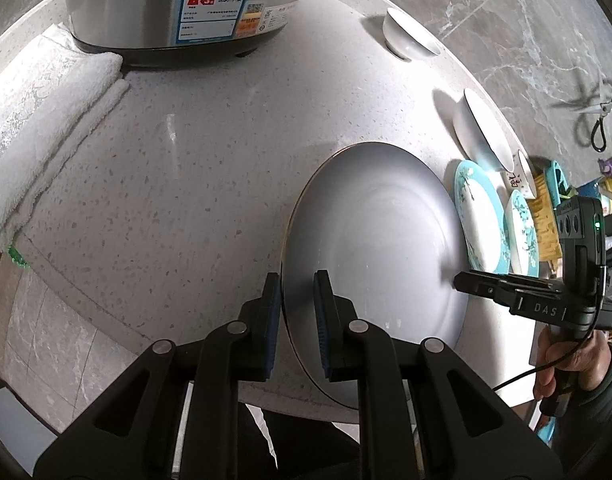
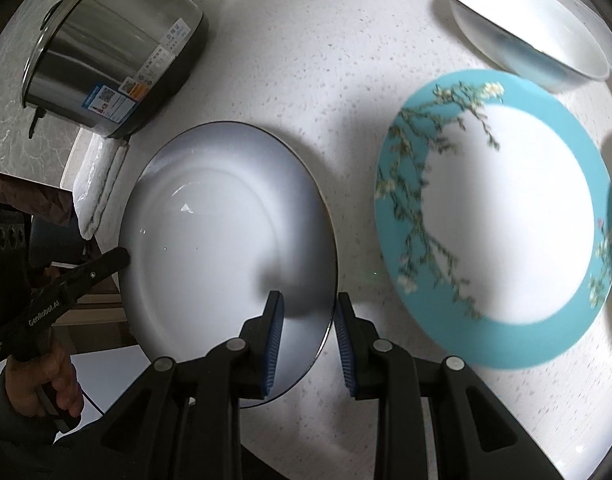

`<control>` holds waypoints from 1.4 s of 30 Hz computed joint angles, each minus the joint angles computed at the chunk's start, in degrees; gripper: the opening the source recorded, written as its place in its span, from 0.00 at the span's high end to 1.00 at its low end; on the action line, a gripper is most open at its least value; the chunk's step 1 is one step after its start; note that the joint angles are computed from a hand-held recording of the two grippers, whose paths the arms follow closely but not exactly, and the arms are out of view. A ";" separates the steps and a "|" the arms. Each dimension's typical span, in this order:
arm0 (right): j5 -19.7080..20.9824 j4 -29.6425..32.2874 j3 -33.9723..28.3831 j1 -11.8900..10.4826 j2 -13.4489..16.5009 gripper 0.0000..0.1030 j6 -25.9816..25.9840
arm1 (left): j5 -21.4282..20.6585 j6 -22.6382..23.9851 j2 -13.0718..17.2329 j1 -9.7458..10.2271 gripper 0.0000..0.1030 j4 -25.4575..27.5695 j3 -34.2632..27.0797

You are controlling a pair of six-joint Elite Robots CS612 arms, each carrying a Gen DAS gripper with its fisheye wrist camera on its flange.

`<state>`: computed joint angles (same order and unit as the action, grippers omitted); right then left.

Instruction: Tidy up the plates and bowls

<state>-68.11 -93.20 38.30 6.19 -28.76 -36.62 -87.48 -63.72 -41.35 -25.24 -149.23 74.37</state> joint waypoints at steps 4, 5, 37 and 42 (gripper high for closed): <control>0.62 -1.54 2.91 -0.53 -1.51 0.72 0.80 | -0.29 1.21 -0.09 -0.27 0.87 0.29 -0.29; 0.74 -2.13 3.98 -0.70 -2.04 0.72 1.20 | -0.43 1.52 -0.13 -0.36 0.87 0.37 -0.30; 0.82 -8.79 19.02 -10.56 -9.79 0.72 3.07 | -3.66 4.03 7.11 -9.14 0.87 7.86 -15.86; 0.37 -8.42 18.36 -12.60 -9.37 0.72 2.26 | -3.57 3.82 11.44 -10.49 0.87 11.33 -23.93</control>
<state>-67.74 -101.62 56.66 -6.40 -38.13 -34.36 -91.05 -59.90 -29.92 -35.73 -137.89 50.45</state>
